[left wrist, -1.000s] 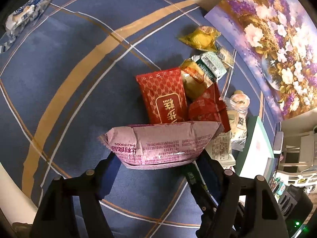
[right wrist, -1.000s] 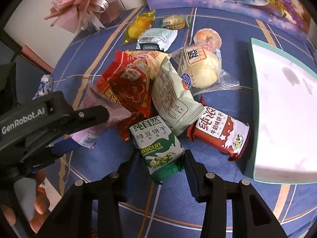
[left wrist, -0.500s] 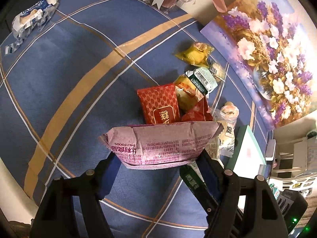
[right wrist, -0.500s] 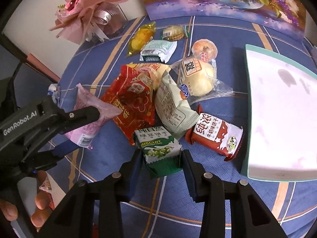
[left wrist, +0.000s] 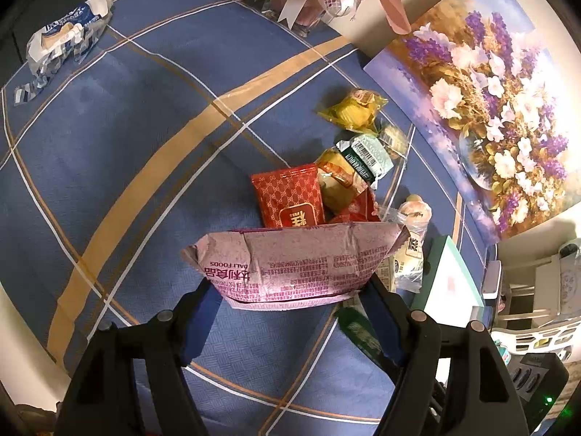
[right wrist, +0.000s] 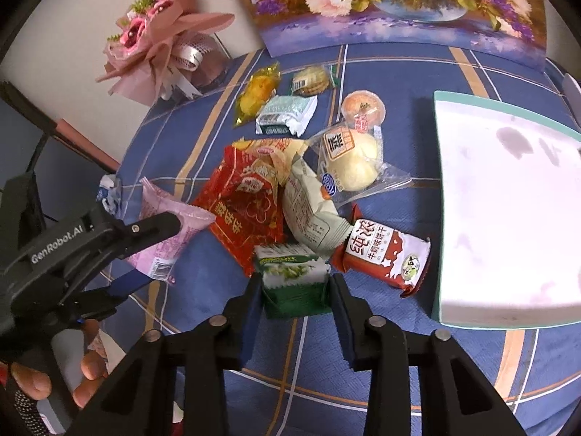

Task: Organize snacks
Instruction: 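Grasp and lift the green-and-white biscuit pack with the right tool while the left tool holds the pink bag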

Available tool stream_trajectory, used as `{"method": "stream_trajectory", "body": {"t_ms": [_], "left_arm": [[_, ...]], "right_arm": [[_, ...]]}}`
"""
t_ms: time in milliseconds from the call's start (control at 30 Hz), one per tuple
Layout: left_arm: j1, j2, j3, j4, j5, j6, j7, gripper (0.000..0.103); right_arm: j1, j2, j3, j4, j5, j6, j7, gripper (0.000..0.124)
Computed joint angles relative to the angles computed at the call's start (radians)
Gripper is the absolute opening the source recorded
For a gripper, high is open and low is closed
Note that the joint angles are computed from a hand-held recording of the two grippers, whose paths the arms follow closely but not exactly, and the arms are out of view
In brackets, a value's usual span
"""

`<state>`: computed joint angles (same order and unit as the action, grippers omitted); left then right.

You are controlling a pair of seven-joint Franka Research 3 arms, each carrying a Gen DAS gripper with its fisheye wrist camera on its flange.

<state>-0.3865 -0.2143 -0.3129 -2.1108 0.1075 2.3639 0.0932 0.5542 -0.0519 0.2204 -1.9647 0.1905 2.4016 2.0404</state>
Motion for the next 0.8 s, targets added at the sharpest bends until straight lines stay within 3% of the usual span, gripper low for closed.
{"method": "stream_trajectory", "body": {"t_ms": [400, 633, 800], "left_arm": [[-0.003, 0.014, 0.003, 0.012, -0.007, -0.012, 0.011, 0.077], [-0.01, 0.033, 0.017, -0.002, -0.098, -0.023, 0.045, 0.077], [-0.009, 0.037, 0.022, -0.019, -0.143, -0.016, 0.052, 0.077]], "right_arm": [[0.009, 0.042, 0.001, 0.043, -0.031, -0.09, -0.015, 0.034], [0.029, 0.111, 0.0, 0.1, -0.074, -0.179, -0.018, 0.035], [0.039, 0.127, -0.004, 0.11, -0.068, -0.203, -0.037, 0.043]]}}
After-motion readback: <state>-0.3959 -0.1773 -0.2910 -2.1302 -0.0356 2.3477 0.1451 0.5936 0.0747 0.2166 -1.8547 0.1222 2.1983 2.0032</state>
